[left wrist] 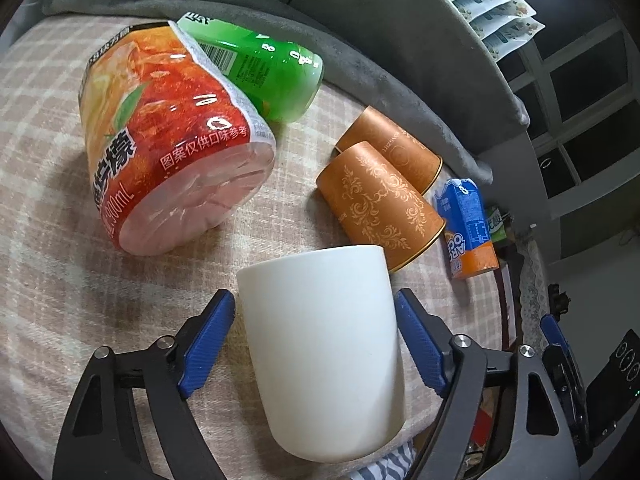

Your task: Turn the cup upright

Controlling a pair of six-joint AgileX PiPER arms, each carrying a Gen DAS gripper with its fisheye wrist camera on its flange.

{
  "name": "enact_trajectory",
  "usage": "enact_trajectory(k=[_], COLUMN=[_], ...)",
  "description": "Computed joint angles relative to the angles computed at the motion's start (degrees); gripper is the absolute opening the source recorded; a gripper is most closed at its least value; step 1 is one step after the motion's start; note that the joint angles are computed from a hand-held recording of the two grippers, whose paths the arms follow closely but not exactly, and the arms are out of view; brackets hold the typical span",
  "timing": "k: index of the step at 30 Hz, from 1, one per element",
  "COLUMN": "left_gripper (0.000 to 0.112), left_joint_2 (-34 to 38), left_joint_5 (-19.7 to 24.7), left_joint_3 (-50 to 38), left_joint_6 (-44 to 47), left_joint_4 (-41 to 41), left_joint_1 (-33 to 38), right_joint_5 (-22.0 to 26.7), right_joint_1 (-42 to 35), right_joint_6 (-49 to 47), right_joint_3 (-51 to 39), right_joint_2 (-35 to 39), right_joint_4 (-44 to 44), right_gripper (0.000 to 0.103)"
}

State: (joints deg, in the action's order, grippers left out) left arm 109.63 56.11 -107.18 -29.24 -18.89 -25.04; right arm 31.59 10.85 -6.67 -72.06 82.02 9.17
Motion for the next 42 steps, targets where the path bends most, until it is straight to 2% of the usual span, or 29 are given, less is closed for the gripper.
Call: enact_trajectory(k=[18, 31, 42], left_gripper=[0.077, 0.076, 0.076], left_joint_2=[-2.12, -1.80, -0.65], left_joint_5=[-1.33, -1.00, 0.10], left_joint_3=[0.20, -4.44, -5.36], left_joint_6=[-1.36, -6.77, -9.79], left_joint_4=[6.68, 25.91, 37.28], left_joint_1=[-2.93, -10.98, -16.94], right_joint_5=[-1.06, -1.07, -0.99], right_joint_1=[-0.51, -0.59, -1.00], right_joint_6=[2.22, 2.24, 2.76], right_joint_3=[0.82, 0.99, 1.03], right_joint_2=[-0.30, -0.09, -0.33], right_joint_4=[-1.03, -0.95, -0.91], right_gripper=[0.088, 0.088, 0.088])
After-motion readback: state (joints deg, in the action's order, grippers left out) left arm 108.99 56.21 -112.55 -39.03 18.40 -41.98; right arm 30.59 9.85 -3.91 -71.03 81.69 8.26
